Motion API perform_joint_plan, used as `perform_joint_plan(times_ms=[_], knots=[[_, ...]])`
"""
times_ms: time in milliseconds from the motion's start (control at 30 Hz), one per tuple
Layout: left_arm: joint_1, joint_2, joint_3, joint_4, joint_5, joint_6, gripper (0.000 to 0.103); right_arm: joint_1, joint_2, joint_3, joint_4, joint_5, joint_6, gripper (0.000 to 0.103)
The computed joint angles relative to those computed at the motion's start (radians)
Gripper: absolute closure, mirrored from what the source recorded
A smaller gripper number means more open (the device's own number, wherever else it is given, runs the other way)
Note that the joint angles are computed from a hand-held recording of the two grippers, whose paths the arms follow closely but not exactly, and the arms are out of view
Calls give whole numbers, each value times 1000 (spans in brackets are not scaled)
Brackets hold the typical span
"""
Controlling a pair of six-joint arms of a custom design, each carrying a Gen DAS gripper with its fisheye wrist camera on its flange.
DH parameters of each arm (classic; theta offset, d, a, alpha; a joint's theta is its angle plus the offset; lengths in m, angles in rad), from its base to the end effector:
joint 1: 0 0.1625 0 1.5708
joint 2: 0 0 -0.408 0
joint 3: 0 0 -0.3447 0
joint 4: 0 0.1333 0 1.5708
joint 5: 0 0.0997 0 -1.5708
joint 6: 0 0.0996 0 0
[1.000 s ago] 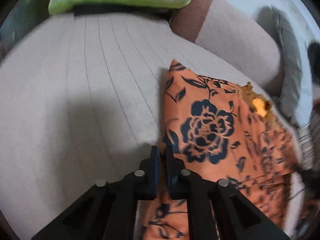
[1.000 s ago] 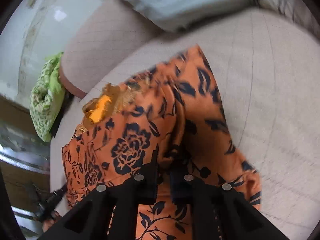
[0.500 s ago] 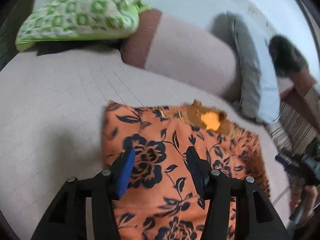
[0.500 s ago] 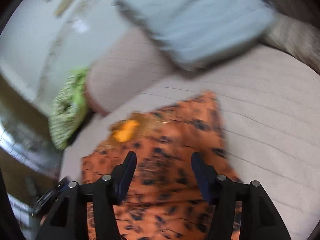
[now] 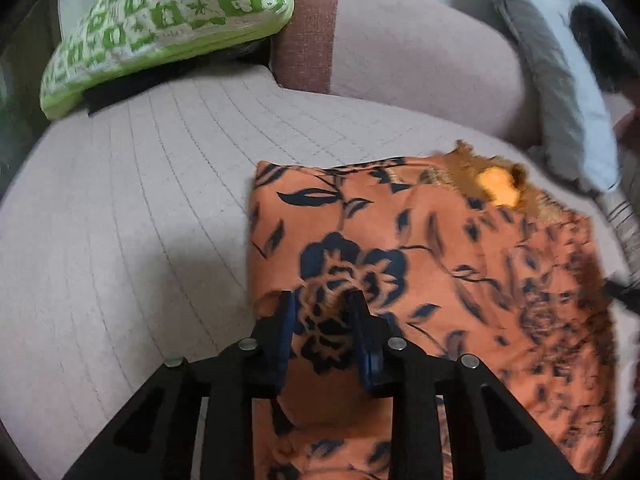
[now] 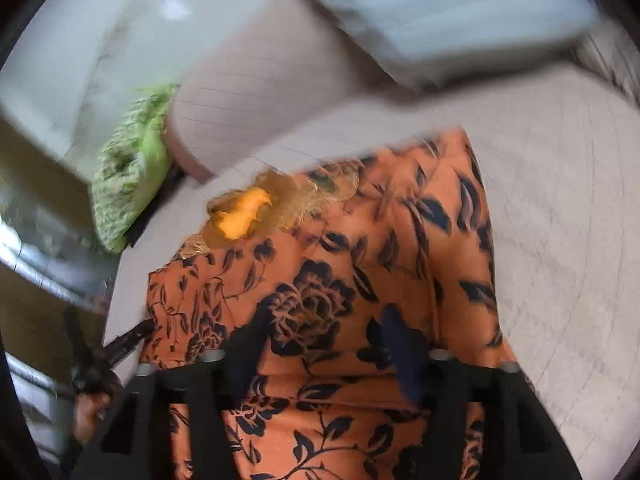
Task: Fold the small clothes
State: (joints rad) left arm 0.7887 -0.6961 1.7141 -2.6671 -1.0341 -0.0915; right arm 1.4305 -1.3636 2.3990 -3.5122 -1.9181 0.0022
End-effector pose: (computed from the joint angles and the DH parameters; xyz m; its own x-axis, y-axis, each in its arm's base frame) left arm -0.2923 -0.5556 0.0532 -0.6994 0.5103 -0.5005 0.6414 0.7571 -0.1245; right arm 0.0432 -0.4050 0.2860 -0.8934 0.3981 0.2082 0.0882 0.6100 -0.7875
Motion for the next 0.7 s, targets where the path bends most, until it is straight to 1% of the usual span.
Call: perform_joint_plan(times_ms=[33, 67, 100, 133, 167, 200, 267, 300, 333, 367, 400, 433, 467, 500, 533, 567, 633, 700], knots=[[3, -18, 18, -29, -44, 1, 75, -11, 23, -17, 38, -60, 16, 28], [-1, -26, 28, -54, -53, 10, 74, -29, 23, -26, 91, -78, 72, 29], [-4, -35, 41, -78, -56, 21, 69, -31, 8, -25, 103, -55, 108, 29], [-4, -45, 52, -96, -65, 31, 62, -35, -5, -12, 73, -27, 106, 29], [-3, -41, 46, -109, -82, 40, 60, -25, -8, -1, 15, -13, 92, 29], [1, -31, 31, -101, -100, 39, 59, -23, -15, 6, -7, -1, 79, 29], [21, -3, -9, -68, -143, 15, 59, -8, 2, -25, -14, 34, 45, 29], [26, 27, -41, -32, -122, -11, 59, -8, 5, -44, 7, 56, 30, 29], [34, 63, -91, 33, -81, -47, 59, -24, 12, -63, 21, 97, 19, 29], [44, 79, -107, 56, -80, -57, 58, -45, 26, -78, 28, 129, 18, 29], [44, 85, -107, 37, -73, -42, 57, -51, 56, -99, 40, 118, 28, 29], [26, 92, -99, 21, -34, -18, 56, -83, 71, -117, 79, 98, 47, 32], [14, 95, -98, 25, -7, -9, 56, -111, 68, -107, 76, 120, 90, 33], [4, 98, -97, 27, 11, -5, 56, -118, 54, -83, 36, 149, 97, 34], [-2, 95, -98, 33, 16, -12, 56, -103, 49, -84, 38, 137, 99, 34], [-5, 83, -89, 28, 8, -29, 56, -80, 38, -87, 61, 100, 95, 34], [-11, 10, -25, -1, -32, -50, 56, -28, 20, -75, 61, 20, 83, 34], [-24, -67, 61, -61, -55, -32, 56, -5, -44, -12, 32, 34, 57, 34]])
